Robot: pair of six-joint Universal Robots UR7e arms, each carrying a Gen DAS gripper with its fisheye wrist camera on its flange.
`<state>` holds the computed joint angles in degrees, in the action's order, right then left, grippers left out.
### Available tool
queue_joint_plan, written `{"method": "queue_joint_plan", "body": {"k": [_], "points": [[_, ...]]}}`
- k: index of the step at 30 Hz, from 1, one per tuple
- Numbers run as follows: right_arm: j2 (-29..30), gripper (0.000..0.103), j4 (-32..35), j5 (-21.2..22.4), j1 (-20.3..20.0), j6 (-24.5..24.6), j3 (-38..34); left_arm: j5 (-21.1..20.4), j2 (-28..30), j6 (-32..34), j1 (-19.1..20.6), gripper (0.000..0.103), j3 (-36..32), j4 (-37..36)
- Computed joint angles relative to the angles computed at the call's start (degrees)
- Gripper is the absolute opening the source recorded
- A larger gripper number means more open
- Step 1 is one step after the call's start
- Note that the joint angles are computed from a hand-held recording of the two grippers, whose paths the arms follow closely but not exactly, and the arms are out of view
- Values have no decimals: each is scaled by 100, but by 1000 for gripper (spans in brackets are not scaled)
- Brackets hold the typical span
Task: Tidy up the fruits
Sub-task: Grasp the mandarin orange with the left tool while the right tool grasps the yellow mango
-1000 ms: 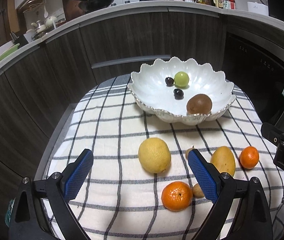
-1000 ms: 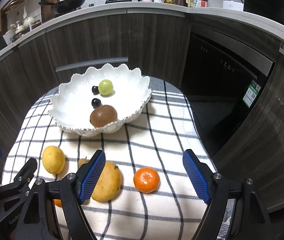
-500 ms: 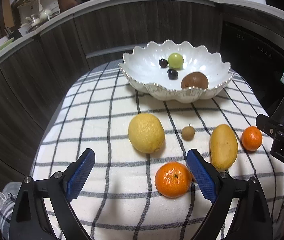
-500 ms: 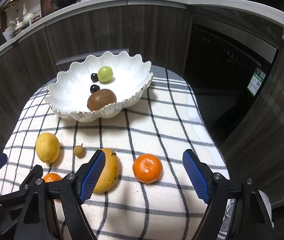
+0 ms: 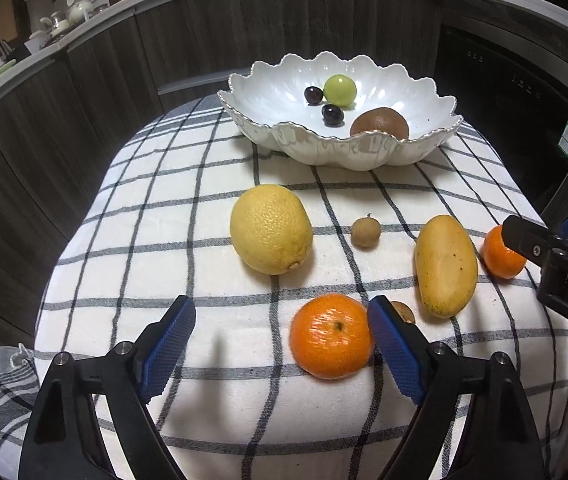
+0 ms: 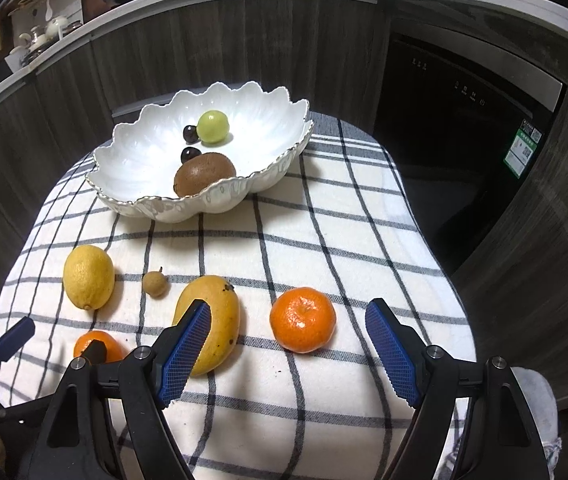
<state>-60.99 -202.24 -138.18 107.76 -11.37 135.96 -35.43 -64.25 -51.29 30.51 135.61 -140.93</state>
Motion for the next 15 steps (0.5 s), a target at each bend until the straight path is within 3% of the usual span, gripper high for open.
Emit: {"method": "queue_joint_plan", "body": {"k": [10,15], "points": [[-3,80,44,3,-50,51,15,-282,157,243,75,75,40,-423],[4,80,78,15,-66,87,24,-359,181,364,86,61,68,-663]]}}
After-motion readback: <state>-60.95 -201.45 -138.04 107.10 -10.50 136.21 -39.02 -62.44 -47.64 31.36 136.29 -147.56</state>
